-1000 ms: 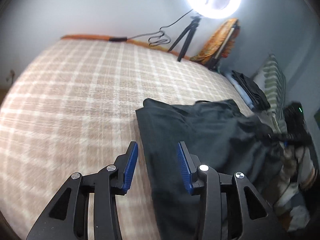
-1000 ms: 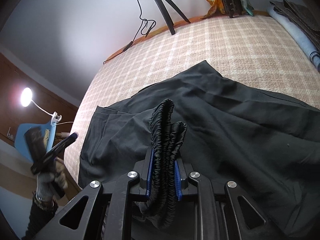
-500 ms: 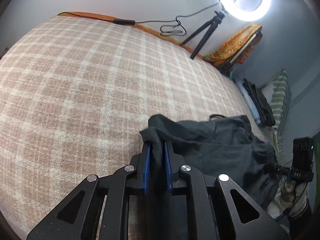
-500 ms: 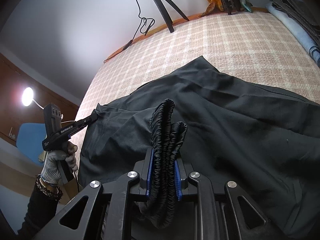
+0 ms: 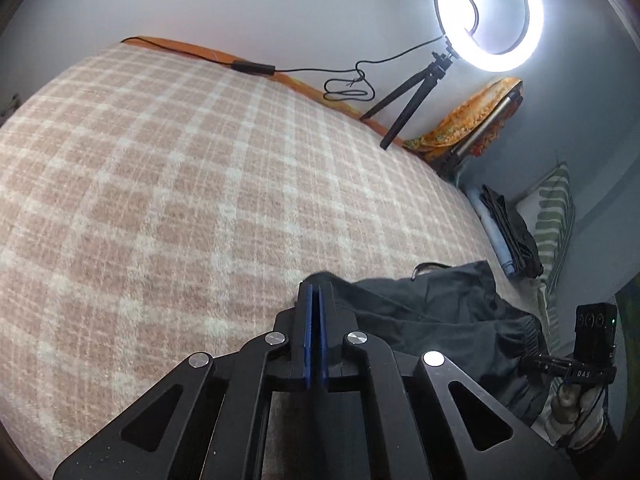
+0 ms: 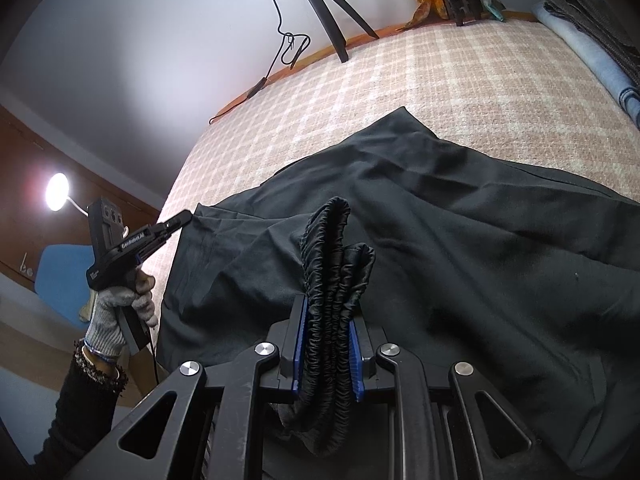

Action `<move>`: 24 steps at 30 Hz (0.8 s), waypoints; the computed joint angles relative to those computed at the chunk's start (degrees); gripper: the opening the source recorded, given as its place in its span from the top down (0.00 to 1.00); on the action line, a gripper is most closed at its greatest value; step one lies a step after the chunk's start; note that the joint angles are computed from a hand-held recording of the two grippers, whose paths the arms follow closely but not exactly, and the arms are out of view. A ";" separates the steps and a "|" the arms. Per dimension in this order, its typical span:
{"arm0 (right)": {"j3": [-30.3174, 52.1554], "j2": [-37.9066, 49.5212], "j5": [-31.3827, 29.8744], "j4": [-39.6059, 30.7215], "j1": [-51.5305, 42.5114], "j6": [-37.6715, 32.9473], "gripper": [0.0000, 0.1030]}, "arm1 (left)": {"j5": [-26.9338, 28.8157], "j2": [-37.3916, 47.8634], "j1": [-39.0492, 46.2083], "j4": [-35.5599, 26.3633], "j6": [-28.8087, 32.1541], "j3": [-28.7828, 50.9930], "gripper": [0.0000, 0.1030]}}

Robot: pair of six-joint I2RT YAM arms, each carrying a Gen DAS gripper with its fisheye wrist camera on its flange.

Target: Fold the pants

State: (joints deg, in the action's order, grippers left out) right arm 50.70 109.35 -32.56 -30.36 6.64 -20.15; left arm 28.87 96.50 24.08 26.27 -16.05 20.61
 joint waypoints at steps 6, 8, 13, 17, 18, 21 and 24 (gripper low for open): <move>0.09 -0.06 -0.41 -0.89 -0.43 -0.28 0.83 | -1.06 -1.51 0.87 -1.84 0.39 0.80 0.99; -0.16 -0.02 -0.20 -0.85 -0.39 -0.36 0.82 | 3.88 0.85 3.62 -3.54 0.42 2.20 0.94; 0.67 0.47 -0.05 -0.89 0.32 0.59 0.82 | 3.90 2.84 3.84 -5.81 0.39 3.14 0.75; 0.77 0.35 0.06 -0.84 0.76 0.83 0.82 | 5.51 3.68 3.55 0.37 0.20 1.10 1.00; 0.70 0.24 0.17 -0.88 0.85 0.78 0.82 | 4.17 3.33 2.52 0.42 0.50 1.07 1.00; 0.74 0.10 0.09 -1.21 0.85 1.08 0.82 | 3.44 3.46 0.84 0.57 0.48 1.38 1.00; 0.92 0.45 -0.01 -1.36 0.41 0.82 0.82 | 3.28 3.17 1.40 1.74 -0.26 0.93 1.00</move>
State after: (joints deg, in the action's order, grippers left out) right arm 51.62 109.80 -32.57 -31.72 7.05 -19.33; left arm 32.15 99.67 25.48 28.01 -16.30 21.54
